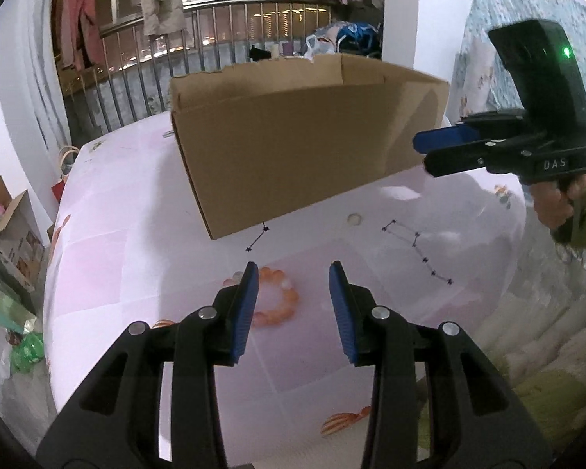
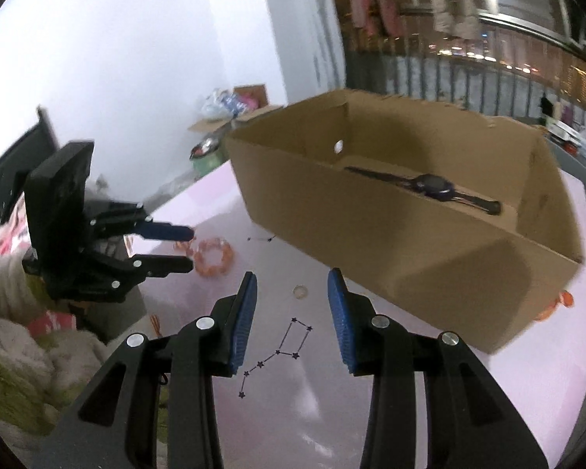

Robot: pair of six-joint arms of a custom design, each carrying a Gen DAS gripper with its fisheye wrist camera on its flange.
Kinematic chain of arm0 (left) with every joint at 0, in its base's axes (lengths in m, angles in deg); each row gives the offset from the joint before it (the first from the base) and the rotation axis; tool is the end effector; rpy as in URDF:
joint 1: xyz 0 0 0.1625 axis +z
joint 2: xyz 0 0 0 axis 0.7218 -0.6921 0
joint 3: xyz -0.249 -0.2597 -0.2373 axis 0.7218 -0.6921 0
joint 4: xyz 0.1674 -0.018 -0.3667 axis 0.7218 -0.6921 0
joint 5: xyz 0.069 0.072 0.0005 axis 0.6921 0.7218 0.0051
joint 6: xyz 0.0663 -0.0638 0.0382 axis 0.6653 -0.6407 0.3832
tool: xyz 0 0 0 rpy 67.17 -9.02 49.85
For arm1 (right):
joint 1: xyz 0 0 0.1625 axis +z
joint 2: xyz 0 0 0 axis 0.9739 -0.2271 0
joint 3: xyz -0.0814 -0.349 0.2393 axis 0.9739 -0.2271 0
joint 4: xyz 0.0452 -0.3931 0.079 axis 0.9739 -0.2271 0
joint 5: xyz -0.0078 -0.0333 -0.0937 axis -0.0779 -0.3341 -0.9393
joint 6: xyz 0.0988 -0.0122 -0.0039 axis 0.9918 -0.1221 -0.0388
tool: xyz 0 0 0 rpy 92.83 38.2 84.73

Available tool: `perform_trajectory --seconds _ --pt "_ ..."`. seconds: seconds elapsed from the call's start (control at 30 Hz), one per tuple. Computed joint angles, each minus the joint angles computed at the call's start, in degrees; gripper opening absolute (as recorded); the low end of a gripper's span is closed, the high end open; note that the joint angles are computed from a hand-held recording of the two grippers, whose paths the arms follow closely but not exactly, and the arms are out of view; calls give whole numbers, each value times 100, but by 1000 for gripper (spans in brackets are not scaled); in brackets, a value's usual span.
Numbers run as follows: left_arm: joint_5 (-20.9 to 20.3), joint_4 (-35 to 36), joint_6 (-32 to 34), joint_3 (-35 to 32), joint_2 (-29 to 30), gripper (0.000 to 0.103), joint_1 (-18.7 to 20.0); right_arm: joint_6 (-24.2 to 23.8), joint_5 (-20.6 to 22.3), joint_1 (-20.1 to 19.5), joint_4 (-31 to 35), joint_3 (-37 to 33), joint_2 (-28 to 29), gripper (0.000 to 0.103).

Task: Organize jewelry
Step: 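Close the left gripper on the pink bead bracelet while the right gripper nears the ring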

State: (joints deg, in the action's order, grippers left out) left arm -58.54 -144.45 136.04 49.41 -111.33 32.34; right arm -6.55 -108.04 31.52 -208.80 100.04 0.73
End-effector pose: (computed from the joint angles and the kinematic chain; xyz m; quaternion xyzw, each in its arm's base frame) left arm 0.0468 -0.5178 0.2760 0.5211 0.8198 -0.1801 0.1546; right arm 0.2462 -0.4491 0.0067 0.2758 -0.8843 0.3071 0.2185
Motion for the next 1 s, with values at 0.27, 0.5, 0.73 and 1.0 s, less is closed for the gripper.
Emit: perform_trajectory --seconds 0.27,0.5,0.73,1.0 --pt "98 -52 92 -71 206 35 29 -284 29 -143 765 -401 110 30" --pt "194 80 27 -205 346 30 51 -325 -118 -208 1333 -690 129 21" --pt "189 178 -65 -288 408 24 66 -339 -333 -169 1532 -853 202 17" --pt "180 151 -48 -295 432 24 75 -446 -427 -150 1478 -860 248 16"
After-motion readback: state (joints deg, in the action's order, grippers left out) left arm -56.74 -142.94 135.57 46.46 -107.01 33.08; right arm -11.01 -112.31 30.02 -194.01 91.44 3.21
